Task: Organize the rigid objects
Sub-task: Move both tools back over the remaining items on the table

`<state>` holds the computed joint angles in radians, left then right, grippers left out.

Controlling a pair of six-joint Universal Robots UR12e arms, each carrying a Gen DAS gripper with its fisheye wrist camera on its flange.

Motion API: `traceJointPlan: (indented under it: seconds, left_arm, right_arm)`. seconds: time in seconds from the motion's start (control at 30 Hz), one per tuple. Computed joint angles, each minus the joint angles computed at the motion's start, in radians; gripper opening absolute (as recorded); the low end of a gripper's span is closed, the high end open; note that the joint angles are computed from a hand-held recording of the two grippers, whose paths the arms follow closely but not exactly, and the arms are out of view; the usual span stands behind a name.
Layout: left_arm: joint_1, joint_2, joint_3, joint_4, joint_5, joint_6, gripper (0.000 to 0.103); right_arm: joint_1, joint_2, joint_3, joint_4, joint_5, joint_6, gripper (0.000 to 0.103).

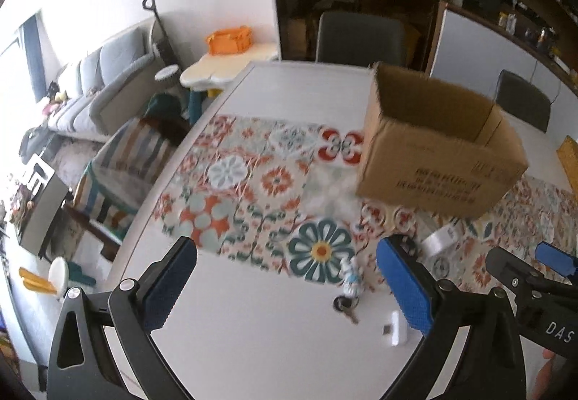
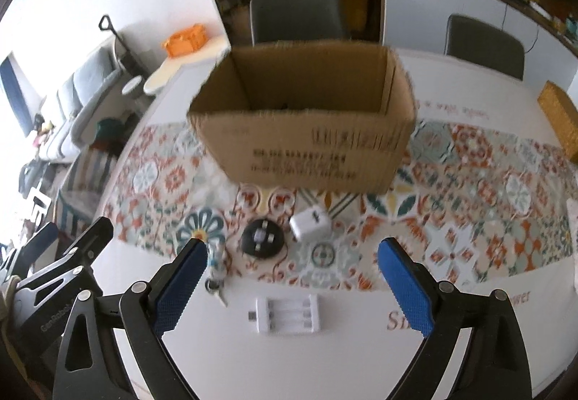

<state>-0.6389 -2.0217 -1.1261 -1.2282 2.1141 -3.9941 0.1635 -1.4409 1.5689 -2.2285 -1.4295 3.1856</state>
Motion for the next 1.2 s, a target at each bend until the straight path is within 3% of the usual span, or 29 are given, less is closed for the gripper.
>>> traceJointPlan:
  seconds: [0.37,0.67,1.2]
  left_arm:
    - [-0.006,0.013,-0.048,-0.077,-0.038,-0.037,0.102]
    - [-0.002,0.02,-0.088,-0.119,-0.116,-0.073,0.102]
    - [0.006,0.007,-0.118,-0.157,-0.203,-0.084,0.102]
  right_arm:
    - [0.015,0.015,0.016,0.125,0.006,-0.06,0.095]
    - [0.029,0.036,0.02,0.224,-0.008,-0.112,0.095]
    - [0.054,0.079,0.022,0.314,-0.092,-0.156,0.095]
